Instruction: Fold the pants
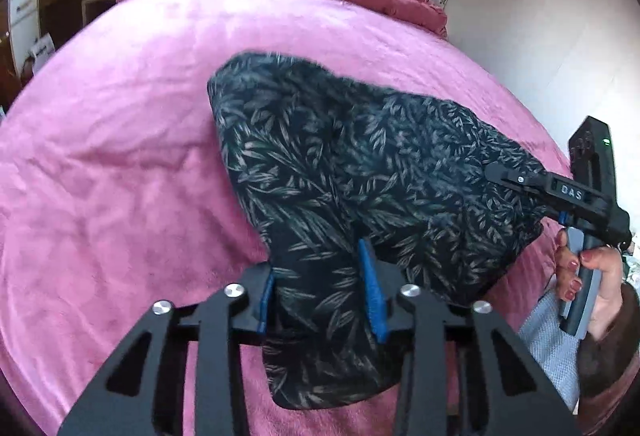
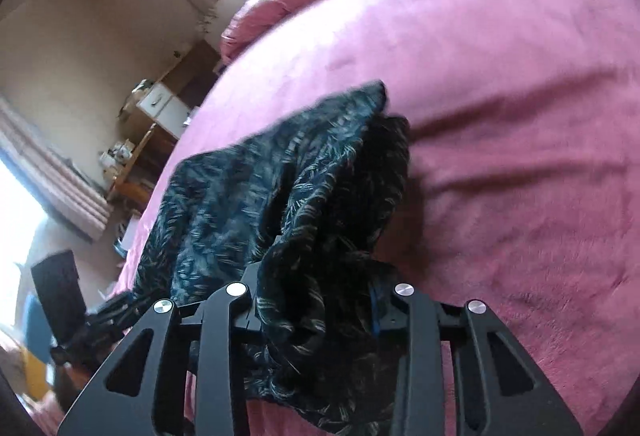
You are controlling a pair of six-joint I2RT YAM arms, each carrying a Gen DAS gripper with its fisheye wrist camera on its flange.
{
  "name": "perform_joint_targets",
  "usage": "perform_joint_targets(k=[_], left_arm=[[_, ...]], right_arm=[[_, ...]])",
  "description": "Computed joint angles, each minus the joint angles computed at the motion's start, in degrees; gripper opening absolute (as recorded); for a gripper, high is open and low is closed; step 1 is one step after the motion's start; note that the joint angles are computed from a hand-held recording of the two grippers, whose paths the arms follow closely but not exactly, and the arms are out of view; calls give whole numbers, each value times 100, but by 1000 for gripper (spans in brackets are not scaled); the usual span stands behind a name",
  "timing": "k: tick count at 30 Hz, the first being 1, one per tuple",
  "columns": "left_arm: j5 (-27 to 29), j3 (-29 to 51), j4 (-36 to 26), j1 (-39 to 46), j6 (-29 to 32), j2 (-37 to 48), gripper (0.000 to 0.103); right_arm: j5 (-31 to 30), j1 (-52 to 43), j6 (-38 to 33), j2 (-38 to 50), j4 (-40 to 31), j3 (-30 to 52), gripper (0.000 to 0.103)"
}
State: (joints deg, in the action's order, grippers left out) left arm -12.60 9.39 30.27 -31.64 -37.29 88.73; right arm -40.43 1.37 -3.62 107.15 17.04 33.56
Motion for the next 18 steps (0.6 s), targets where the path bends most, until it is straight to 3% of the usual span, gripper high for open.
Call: perform_joint_targets(k=[5,10,14,18], left_arm=[[-743,101,-941,-474,87,-944,30],[-1425,257,-1540,-626,464,-1704,29],[-1414,379,-1250,-15,1095,-1766,29],[-1311,740,-417,717,1759,-894,30]], right_arm=[[334,399,-98,-732,623,-413,32],[465,599,91,-754,896,-23,32],[543,777,418,-259,1343,652,32],[959,1030,396,634,1630,1565,32]])
